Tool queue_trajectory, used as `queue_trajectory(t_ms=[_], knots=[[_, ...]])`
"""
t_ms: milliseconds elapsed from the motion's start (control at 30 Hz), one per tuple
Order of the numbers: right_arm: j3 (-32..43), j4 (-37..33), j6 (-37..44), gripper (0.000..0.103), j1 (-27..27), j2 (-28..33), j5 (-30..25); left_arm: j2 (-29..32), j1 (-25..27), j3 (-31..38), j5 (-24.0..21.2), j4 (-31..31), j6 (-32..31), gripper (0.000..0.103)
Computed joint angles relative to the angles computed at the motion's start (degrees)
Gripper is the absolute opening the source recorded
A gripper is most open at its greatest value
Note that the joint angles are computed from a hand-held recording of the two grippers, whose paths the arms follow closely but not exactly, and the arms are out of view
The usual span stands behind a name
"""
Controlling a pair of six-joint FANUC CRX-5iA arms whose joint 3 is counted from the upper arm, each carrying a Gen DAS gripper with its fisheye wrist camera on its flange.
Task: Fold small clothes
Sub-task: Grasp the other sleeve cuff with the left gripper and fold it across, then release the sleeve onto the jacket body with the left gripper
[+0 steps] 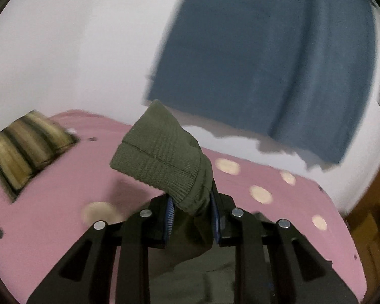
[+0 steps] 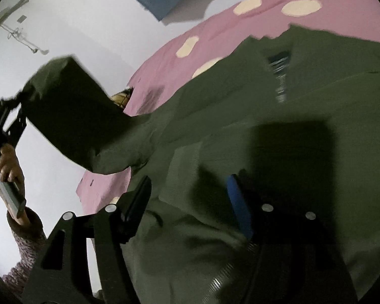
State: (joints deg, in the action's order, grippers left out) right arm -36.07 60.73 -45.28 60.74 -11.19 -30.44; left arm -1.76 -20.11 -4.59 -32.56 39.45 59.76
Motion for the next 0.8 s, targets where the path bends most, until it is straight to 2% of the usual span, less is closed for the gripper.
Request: queue_trajectory(t_ms=[167,300,433,533,633,667,700,733,800], knots=[[-4.1,-0.3,-4.2,0.064,6.4,-6.5,-10.8,4.3,-10.6,2.7,1.3,-6.6,2.0,0.025],[-7.1,-2.2,-7.6,0.064,11.7,-10.8,-18.7,8.7,-16.1,5.2,0.4,-13.1,5.8,0.025],[-10.8,-2.7,-12.6,0.064,16.0,-15.2,-23.8,13.3,-21.1,8.8,-1.1,-23.3,12.4,0.026],[-12.5,-2.7,-15.8,0.064,18.1,-17.1,-26.7,16.3,-23.5,10.9,-3.4,-26.9,15.7,0.028],[-13.6,-2.7,-18.5,0.064,19.7,-18.4,-28.5,17.2,-25.0,11.1,-6.5,-27.5,17.3,0.039],[-14.2,-2.2,-19.8,0.064,20.0,-18.8,-28.7,16.9,-25.1,10.3,-6.6,-26.6,16.6,0.049],[-14.4,-1.8,-20.6,0.064,19.6,-18.7,-28.3,16.3,-25.3,9.3,-6.3,-25.5,15.2,0.057],[-14.8,-1.6,-21.2,0.064,19.6,-19.0,-28.2,15.2,-25.3,7.6,-5.1,-24.2,13.6,0.059],[-15.0,-1.4,-21.6,0.064,19.5,-19.4,-28.4,12.9,-25.1,3.9,-1.8,-20.1,9.3,0.075]])
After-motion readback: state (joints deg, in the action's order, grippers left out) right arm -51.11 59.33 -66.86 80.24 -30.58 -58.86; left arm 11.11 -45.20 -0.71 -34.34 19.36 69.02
